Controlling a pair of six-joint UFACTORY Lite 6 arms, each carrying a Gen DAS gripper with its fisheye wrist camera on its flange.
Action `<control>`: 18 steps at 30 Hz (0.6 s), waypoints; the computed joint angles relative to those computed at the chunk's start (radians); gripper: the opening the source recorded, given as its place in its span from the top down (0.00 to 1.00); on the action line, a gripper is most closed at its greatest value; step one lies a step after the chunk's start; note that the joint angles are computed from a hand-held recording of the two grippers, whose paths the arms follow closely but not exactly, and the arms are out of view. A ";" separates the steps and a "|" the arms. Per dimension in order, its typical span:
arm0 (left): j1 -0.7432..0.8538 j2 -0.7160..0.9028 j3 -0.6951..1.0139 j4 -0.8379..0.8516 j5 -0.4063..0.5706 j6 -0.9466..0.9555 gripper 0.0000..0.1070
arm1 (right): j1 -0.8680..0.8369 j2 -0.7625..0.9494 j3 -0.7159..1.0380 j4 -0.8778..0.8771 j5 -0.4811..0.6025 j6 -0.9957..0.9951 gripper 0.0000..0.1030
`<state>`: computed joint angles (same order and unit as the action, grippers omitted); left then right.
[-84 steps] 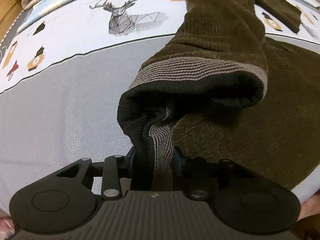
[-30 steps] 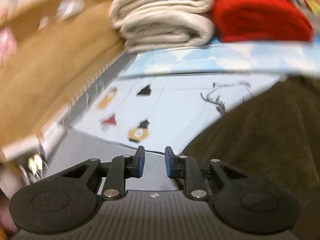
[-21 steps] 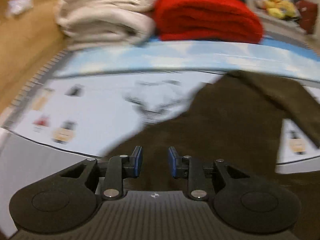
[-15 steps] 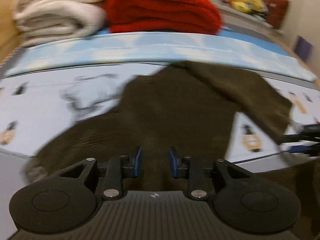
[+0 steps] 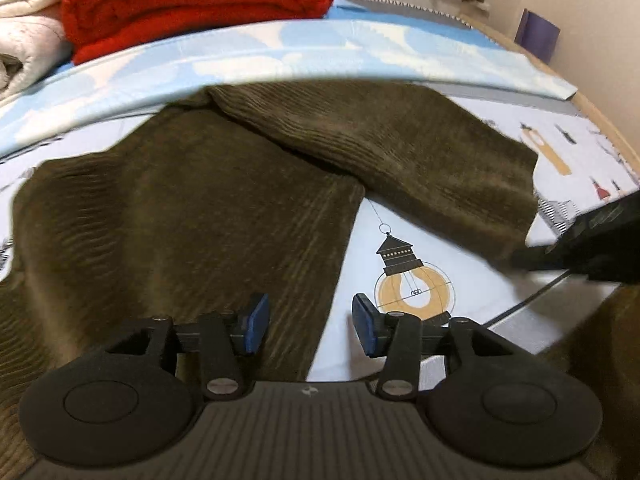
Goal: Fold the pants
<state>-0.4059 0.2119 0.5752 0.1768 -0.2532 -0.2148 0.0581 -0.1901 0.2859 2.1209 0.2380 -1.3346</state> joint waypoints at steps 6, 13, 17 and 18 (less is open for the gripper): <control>0.037 0.065 0.059 -0.033 0.009 0.154 0.90 | -0.338 -0.426 -0.002 -0.601 0.133 0.425 0.98; 0.200 -0.070 -0.031 0.699 -0.149 -0.360 0.92 | -0.749 -0.220 0.547 -0.975 0.410 0.604 0.98; 0.351 -0.118 -0.073 1.118 -0.378 -0.539 0.92 | -0.832 -0.011 0.917 -1.145 0.433 0.711 0.99; 0.380 -0.127 -0.076 1.223 -0.422 -0.592 0.92 | -0.832 0.045 0.999 -1.195 0.417 0.760 0.99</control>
<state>-0.0258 0.0854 0.4992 1.3995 -0.6751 -0.8065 -0.7741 -0.1448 1.2851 0.9258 0.6548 -0.5749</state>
